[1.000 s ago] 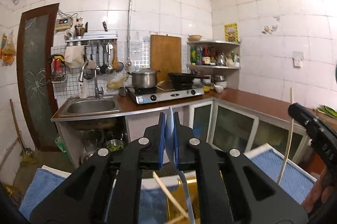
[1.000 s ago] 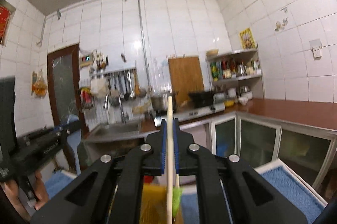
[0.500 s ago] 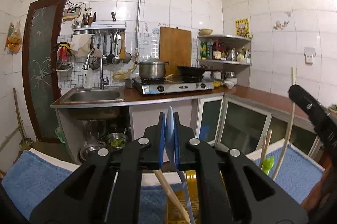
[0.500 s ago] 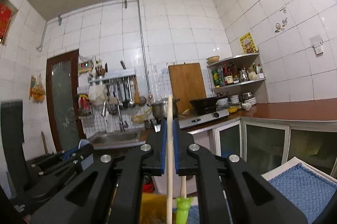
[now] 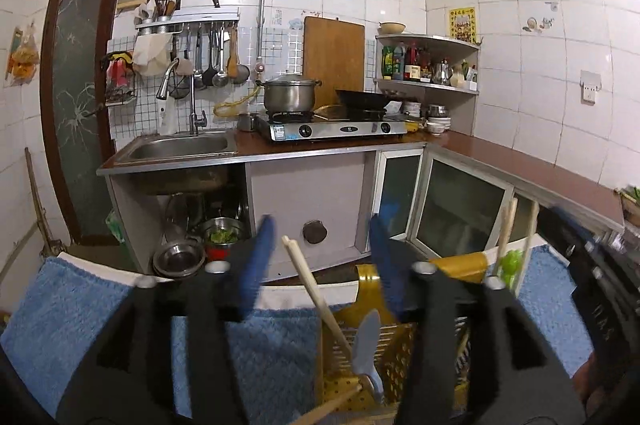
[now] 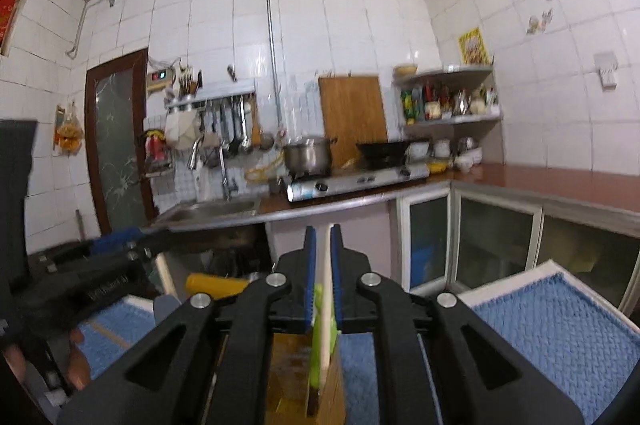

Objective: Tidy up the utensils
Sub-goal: 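Open both tools over the holder, dropping chopstick and spoon in, then withdraw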

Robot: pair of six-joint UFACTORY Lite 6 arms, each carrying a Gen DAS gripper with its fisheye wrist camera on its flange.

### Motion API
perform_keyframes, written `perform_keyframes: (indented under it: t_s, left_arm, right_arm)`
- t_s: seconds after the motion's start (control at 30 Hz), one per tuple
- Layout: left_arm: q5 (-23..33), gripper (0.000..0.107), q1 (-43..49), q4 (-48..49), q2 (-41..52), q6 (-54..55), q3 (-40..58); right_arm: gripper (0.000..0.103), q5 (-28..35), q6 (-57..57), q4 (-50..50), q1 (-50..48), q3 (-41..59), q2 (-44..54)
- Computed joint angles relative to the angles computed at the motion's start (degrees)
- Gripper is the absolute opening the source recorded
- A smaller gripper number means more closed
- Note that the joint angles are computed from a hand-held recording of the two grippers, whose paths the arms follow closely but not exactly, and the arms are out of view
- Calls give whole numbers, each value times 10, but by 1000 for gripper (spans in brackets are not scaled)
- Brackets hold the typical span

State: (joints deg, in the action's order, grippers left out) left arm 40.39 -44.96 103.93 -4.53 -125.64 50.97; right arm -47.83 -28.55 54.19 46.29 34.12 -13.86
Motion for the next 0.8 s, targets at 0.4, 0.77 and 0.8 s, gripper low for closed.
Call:
perform_keyframes:
  t_s: [0.4, 0.77, 0.8]
  left_arm:
    - [27, 92, -85, -309, -257, 274, -106]
    - [163, 97, -260, -423, -385, 264, -279]
    - [170, 98, -274, -428, -387, 253, -291]
  right_arm:
    - [52, -42, -393, 447, 163, -54, -218]
    - [52, -203, -312, 655, 418, -159, -263]
    - [52, -204, -294, 660, 432, -163, -254]
